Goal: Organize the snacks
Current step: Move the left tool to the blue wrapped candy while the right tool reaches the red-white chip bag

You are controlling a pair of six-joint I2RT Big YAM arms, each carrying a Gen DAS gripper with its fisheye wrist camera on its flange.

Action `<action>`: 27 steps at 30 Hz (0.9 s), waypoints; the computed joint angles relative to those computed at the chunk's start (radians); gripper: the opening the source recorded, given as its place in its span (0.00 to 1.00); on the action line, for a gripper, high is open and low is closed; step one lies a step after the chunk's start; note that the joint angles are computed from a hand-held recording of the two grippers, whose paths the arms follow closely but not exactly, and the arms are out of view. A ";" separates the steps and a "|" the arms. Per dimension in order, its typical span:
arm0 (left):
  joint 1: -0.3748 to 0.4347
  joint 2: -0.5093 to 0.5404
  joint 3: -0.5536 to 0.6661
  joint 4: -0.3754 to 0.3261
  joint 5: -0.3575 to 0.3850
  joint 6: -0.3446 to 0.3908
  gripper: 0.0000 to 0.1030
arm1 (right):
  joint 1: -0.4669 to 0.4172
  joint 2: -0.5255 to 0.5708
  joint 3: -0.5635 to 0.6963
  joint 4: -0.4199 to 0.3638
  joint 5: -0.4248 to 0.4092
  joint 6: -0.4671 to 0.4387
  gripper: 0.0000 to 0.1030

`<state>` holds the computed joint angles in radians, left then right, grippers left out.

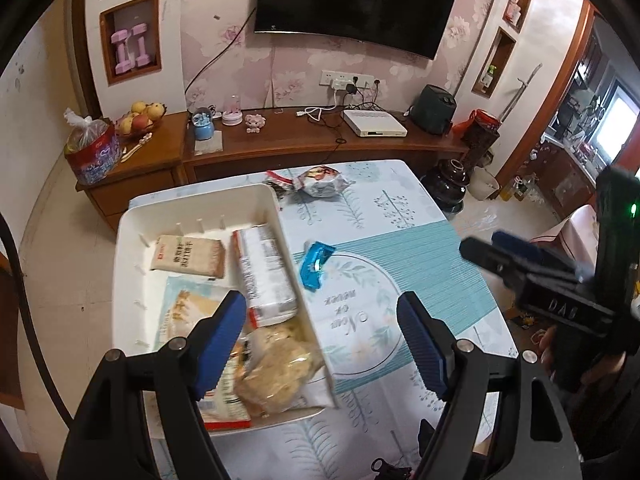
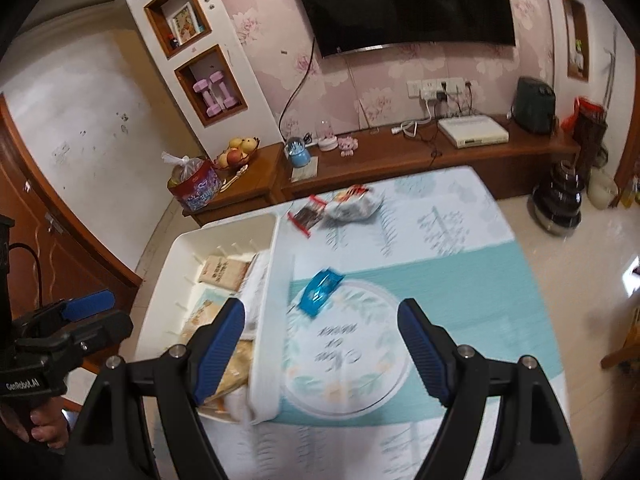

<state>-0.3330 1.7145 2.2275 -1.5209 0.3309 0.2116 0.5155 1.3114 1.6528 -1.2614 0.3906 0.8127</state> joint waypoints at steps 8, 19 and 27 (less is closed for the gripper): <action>-0.115 0.038 0.021 0.042 -0.083 -0.071 0.75 | -0.127 -0.037 0.008 0.015 -0.029 -0.306 0.77; -0.237 0.225 0.234 -0.021 -0.306 -0.092 0.74 | -0.320 0.045 0.125 0.071 -0.139 -0.817 0.77; -0.267 0.415 0.485 -0.135 -0.403 -0.071 0.74 | -0.418 0.213 0.309 0.036 -0.283 -1.066 0.77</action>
<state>-0.5997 2.1293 2.7122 -1.6560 -0.0723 0.1409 0.0972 1.5248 1.9616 -1.2255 0.1073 -0.2531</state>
